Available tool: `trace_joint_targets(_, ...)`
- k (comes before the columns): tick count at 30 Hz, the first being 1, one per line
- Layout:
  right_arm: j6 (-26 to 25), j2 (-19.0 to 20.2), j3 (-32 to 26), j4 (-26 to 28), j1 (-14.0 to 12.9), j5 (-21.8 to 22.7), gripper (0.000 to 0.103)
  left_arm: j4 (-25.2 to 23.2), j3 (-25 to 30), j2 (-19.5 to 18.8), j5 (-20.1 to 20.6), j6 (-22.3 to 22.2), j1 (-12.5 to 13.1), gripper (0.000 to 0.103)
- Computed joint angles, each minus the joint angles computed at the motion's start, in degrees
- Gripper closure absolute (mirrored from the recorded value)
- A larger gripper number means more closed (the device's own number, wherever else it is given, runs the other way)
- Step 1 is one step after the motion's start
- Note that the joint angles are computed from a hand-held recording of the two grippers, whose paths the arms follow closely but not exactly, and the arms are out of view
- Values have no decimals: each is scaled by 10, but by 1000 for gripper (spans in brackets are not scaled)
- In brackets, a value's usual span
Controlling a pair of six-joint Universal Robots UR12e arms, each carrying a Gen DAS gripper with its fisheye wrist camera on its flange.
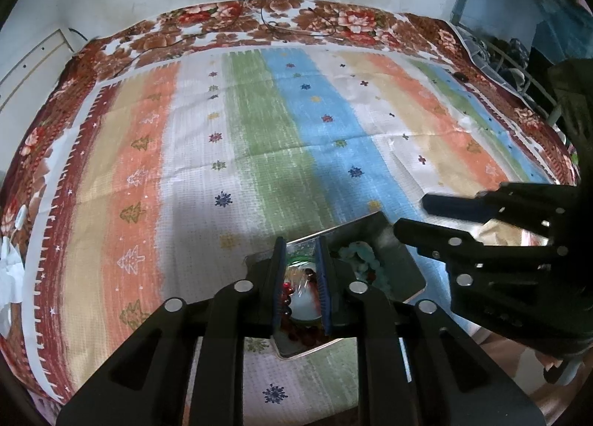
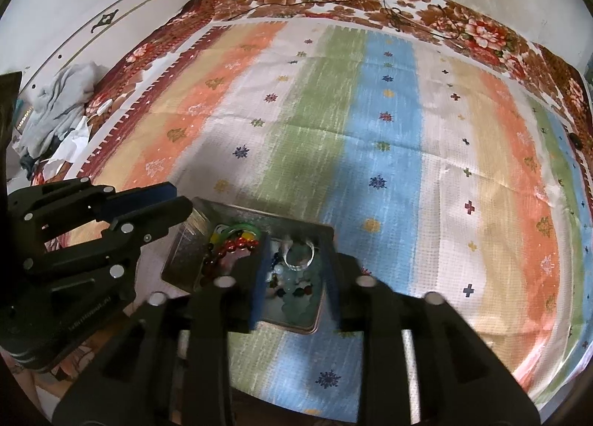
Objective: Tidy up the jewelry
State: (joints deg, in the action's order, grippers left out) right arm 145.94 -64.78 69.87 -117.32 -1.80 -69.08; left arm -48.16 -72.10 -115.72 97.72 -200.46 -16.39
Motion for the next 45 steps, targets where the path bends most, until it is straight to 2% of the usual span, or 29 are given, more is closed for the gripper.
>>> trace_joint_targets(2, 12, 2, -2, -8, -1, -6, 61, -3, 0, 0, 4, -2, 1, 77)
trace_joint_targets(11, 25, 4, -3, -16, -7, -9, 55, 4, -7, 6, -4, -1, 6, 71)
trace_joint_targets(16, 23, 0, 5, -32, -10, -4, 40, 14, -14, 12, -10, 11, 6, 59)
trace_joint_targets(18, 30, 0, 7, -45, -13, -7, 35, 23, -19, 16, -9, 10, 6, 58)
trace_joint_targets(20, 36, 0, 8, -59, -16, -10, 30, 36, -25, 20, -11, 5, 9, 45)
trace_joint_targets(21, 38, 1, 8, -62, -18, -8, 28, 44, -29, 22, -13, 2, 11, 42)
trace_joint_targets(25, 40, -2, 16, -75, -27, 9, 10, 73, -42, 27, -21, 1, 13, 17)
trace_joint_targets(28, 39, -8, 25, -86, -32, 22, 6, 95, -50, 30, -23, 12, 11, 6)
trace_joint_targets(36, 8, -24, 48, -84, -41, 52, 5, 120, -71, 42, -5, 34, 0, 6)
trace_joint_targets(45, -35, -56, 90, -95, -60, 129, 5, 153, -104, 60, 16, 37, -14, 6)
